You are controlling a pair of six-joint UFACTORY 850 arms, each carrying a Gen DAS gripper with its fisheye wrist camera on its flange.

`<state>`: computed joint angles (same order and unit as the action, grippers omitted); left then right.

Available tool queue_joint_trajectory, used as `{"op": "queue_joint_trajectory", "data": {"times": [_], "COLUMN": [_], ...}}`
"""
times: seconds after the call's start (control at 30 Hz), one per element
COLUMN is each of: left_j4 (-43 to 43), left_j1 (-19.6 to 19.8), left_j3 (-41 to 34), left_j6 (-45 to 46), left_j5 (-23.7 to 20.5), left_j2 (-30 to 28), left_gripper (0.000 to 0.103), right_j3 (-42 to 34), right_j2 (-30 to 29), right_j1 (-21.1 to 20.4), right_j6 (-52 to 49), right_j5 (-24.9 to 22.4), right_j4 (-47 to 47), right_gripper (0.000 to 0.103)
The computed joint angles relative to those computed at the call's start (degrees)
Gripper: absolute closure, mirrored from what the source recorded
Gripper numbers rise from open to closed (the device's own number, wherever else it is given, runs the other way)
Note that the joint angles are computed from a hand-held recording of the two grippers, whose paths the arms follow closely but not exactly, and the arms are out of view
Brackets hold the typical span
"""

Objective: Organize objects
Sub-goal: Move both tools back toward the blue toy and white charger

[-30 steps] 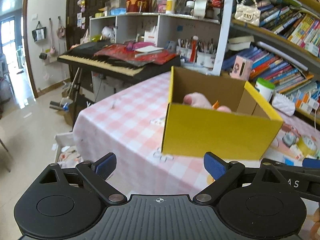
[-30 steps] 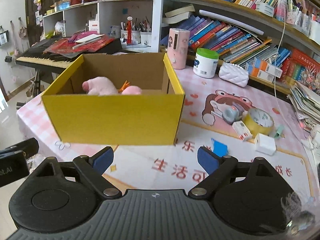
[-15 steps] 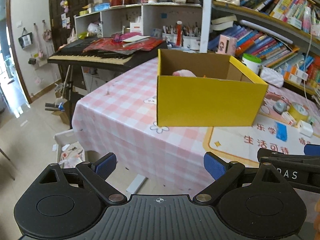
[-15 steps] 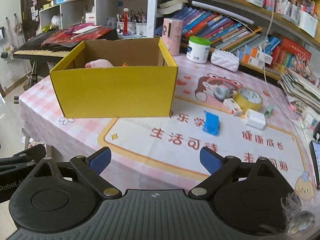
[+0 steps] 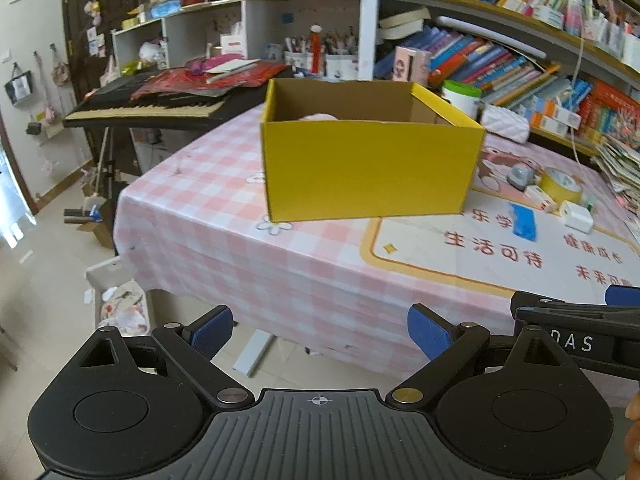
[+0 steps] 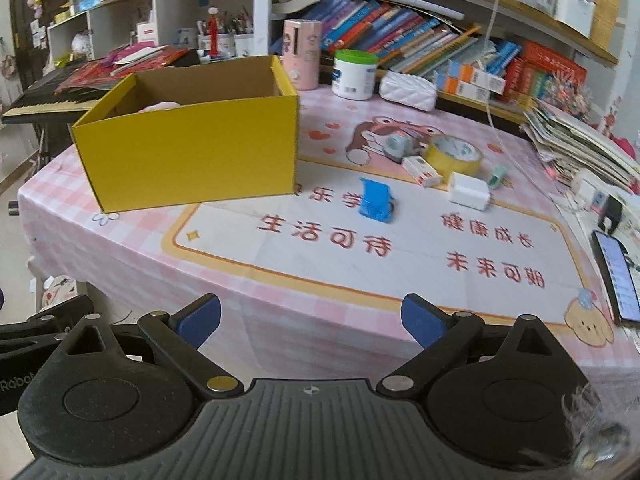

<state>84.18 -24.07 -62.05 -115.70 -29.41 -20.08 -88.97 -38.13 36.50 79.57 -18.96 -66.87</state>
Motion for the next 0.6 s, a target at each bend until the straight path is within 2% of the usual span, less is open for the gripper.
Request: {"op": "queue_joint_trajectory", "data": {"times": [0.6], "left_j4": [1.04], "left_j1": [-1.88], "left_j3": [-6.58], "left_j6": [6.54], "left_j5": [7.19], "left_j2": [-5.1], "left_gripper": [0.007], "right_j3": [5.75], "right_j2": [3.54], "right_j1": [-3.38], "right_j6": [8.76], "right_j5": [-5.69], "right_j4": [-1.43], "right_gripper": [0.005]}}
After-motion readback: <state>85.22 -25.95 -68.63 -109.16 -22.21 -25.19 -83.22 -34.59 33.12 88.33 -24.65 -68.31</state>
